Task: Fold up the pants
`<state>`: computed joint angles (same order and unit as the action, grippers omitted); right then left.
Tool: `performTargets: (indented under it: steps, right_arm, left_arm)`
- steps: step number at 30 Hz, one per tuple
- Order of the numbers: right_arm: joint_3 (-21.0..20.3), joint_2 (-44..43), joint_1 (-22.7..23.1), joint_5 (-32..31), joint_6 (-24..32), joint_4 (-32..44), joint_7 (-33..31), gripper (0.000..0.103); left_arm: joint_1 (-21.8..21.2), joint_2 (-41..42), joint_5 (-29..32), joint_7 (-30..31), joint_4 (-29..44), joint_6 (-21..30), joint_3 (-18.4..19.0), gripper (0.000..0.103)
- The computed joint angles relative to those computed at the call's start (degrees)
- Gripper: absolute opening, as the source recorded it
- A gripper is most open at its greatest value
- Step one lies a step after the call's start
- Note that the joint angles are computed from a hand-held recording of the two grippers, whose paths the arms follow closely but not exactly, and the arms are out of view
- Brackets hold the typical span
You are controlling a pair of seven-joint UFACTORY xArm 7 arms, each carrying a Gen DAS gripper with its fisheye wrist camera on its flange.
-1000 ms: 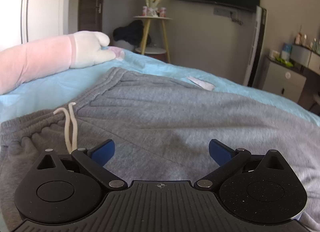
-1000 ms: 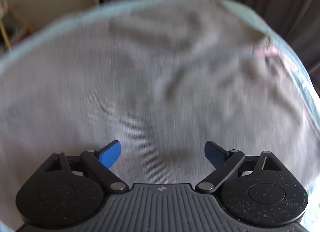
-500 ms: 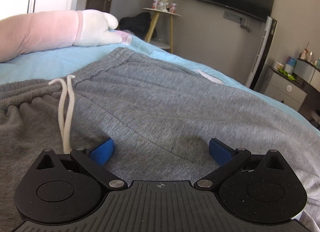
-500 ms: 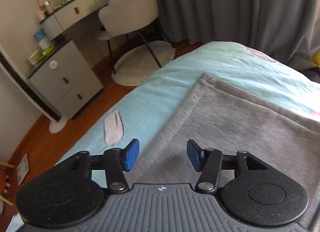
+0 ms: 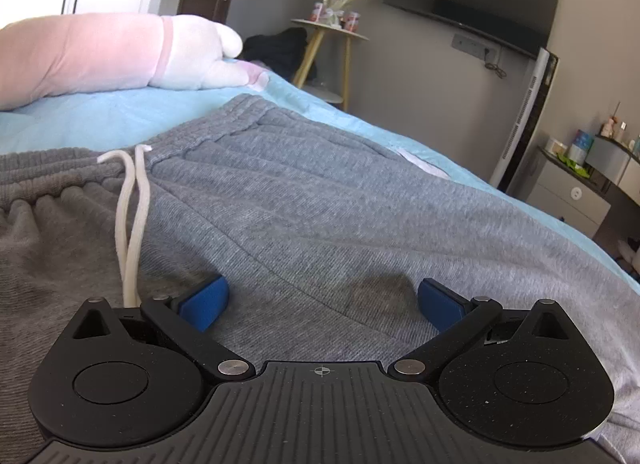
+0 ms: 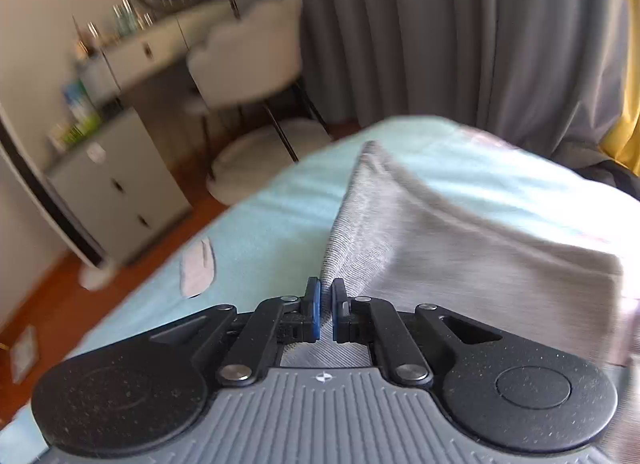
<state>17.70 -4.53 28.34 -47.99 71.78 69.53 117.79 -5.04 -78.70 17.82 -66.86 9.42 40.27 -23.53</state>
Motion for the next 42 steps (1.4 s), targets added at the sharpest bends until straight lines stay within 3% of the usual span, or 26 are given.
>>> performTargets:
  steps: [2,4,7,9,12,15,19,21,25,29,31,32,34,35,37,38,42]
  right_arm:
    - [3.18,-8.61,2.06,-0.17,1.49,-6.27,4.66,0.005]
    - [9.47,-15.55,4.11,1.59,7.62,-10.04,9.31,0.005]
    - [20.64,-18.31,6.42,7.59,19.61,-9.69,15.68,0.005]
    - [24.1,-18.47,8.32,14.47,21.68,-10.49,21.14,0.005]
    - [24.32,-23.08,11.3,24.44,15.74,-16.39,30.4,0.006]
    - [26.48,-30.48,11.15,25.32,11.83,-21.35,38.39,0.008]
    - [26.34,-38.08,10.05,23.79,5.15,-27.5,38.33,0.026]
    - [26.85,-40.6,8.93,24.16,2.06,-30.04,39.06,0.026]
    - [28.25,-44.9,6.85,25.46,-2.5,-33.35,38.68,0.026]
    - [29.96,-48.54,4.86,27.54,-5.15,-34.99,37.1,0.026]
    - [30.92,-50.41,4.01,28.93,-6.54,-36.06,37.49,0.025]
    - [31.18,-51.15,3.69,29.4,-7.19,-36.53,37.27,0.025]
    - [31.2,-52.25,3.02,30.18,-8.51,-37.54,36.43,0.02]
    - [31.02,-52.62,2.79,30.61,-9.03,-37.92,35.82,0.018]
    - [30.5,-53.1,2.47,31.46,-9.68,-38.56,34.34,0.004]
    - [29.98,-53.3,2.46,31.88,-10.18,-38.95,33.5,0.004]
    - [28.13,-52.69,1.34,31.83,-7.65,-36.66,26.64,0.0]
  left_arm:
    - [0.25,0.63,0.14,-0.01,0.44,0.2,-0.26,0.103]
    - [0.3,0.29,0.16,-0.41,0.25,-0.05,-0.18,0.103]
    - [-0.19,-1.68,-0.08,-0.84,-0.91,-0.74,0.53,0.103]
    - [-0.69,-3.34,-0.49,-0.62,-1.73,-1.17,1.63,0.103]
    - [-1.98,-6.66,-1.54,1.73,-2.92,-1.5,4.87,0.103]
    - [-2.92,-6.13,-4.19,7.36,-1.41,-2.98,11.74,0.103]
    - [-6.22,-0.99,-9.98,15.22,2.19,-10.31,22.93,0.103]
    - [-10.51,5.36,-13.05,20.26,4.68,-16.11,29.32,0.103]
    - [-18.89,20.74,-20.99,23.85,11.75,-21.97,37.35,0.103]
    - [-23.86,33.9,-25.64,26.53,18.65,-22.51,39.05,0.083]
    - [-28.0,39.02,-28.8,29.82,21.71,-21.51,41.78,0.081]
    - [-29.25,41.13,-30.68,30.51,23.19,-20.32,42.87,0.074]
    - [-31.1,43.64,-34.57,31.88,23.68,-22.05,44.24,0.071]
    - [-31.28,44.63,-36.11,32.06,23.68,-22.44,44.34,0.064]
    - [-32.51,45.59,-39.15,34.35,24.25,-20.92,45.9,0.039]
    - [-32.81,45.09,-40.55,35.6,24.12,-19.9,46.59,0.02]
    - [-33.26,40.29,-46.75,39.57,20.76,-23.28,46.96,0.012]
